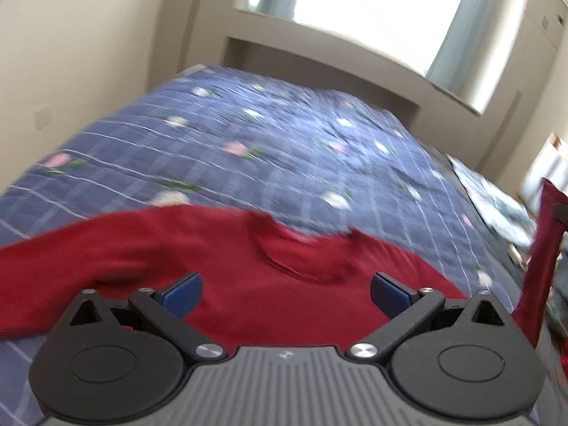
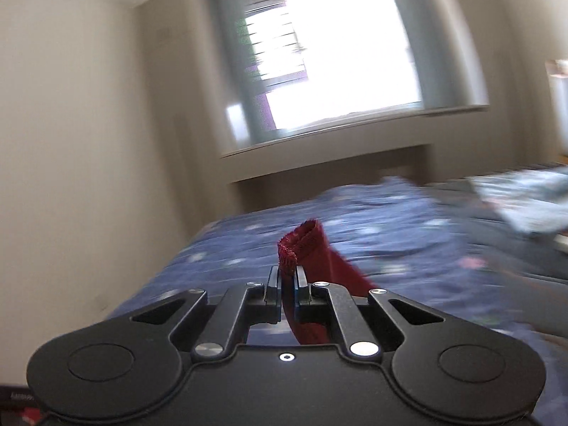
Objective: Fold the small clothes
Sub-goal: 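Carry the held sleeve across the sweater body and release it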
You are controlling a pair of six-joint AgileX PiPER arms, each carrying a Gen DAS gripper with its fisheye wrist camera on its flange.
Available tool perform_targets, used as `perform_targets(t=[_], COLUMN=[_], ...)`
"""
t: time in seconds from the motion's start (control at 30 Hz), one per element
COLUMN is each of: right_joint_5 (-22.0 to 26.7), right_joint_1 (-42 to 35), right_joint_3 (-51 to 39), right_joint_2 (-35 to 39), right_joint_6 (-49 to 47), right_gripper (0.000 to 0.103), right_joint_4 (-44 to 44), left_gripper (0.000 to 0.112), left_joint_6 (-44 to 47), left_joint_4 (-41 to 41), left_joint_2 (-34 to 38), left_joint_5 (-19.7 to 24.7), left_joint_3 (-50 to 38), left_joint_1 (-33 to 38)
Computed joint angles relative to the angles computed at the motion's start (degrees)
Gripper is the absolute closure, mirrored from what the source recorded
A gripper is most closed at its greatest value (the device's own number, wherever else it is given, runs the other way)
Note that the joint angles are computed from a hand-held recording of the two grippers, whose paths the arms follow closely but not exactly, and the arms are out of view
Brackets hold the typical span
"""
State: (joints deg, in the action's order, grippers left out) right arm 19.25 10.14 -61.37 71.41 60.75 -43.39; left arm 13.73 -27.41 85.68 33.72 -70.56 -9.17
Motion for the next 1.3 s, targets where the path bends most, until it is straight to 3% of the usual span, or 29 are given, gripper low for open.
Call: perform_targets(t=[0.13,0.23,0.4,0.53,0.63,0.7,0.77,0.87,0.9,1.03,1.13,1.3], right_joint_5=[-1.2,-0.5,2.5,5.1,4.4,3.4,2.2,2.8,4.3,17.0,28.0,38.9], right_joint_1=[8.9,14.7,20.9,24.5,24.7,24.8,25.0,24.6,24.9,27.8,30.2,32.4], right_joint_3=[-6.6,-11.7,-17.9,-20.2,-19.6,-17.9,-13.7,-5.3,-2.3,10.7,17.8,28.0], right_joint_2=[10.6,18.6,29.0,33.9,34.7,34.0,31.4,24.5,21.7,10.3,5.4,4.3], right_joint_6=[5.6,5.7,-0.9,-2.3,-4.8,-6.7,-5.1,-0.6,1.9,12.8,16.1,22.5], right_gripper=[0.097,0.097,0.097,0.096,0.078,0.043,0.023,0.009,0.004,0.001,0.001,0.001], right_joint_4=[-3.9,-1.9,4.4,5.9,7.9,9.0,5.3,-3.6,-7.4,-22.5,-25.7,-30.6], left_gripper=[0.010,0.010,0.010,0.010,0.010,0.010,0.010,0.010,0.010,0.010,0.010,0.010], left_joint_6=[4.1,7.8,11.5,14.0,16.3,16.2,15.4,16.0,16.9,22.0,23.6,19.0], left_joint_4=[-4.3,-7.6,-8.5,-8.3,-9.9,-9.9,-8.9,-9.0,-9.4,-12.6,-13.9,-11.8], left_joint_2=[-1.0,-0.6,1.8,3.7,4.5,5.5,6.2,6.9,7.0,8.7,10.8,14.0], left_joint_5=[0.5,1.6,3.7,3.5,3.1,2.0,0.8,0.1,-0.2,-4.1,-8.2,-18.6], left_joint_3=[-0.6,-1.7,-3.6,-3.4,-2.1,-1.4,-0.9,-0.3,0.0,2.0,3.2,6.2], left_joint_1=[8.2,14.7,22.3,24.3,24.7,23.8,22.4,20.5,19.9,15.7,11.5,5.2])
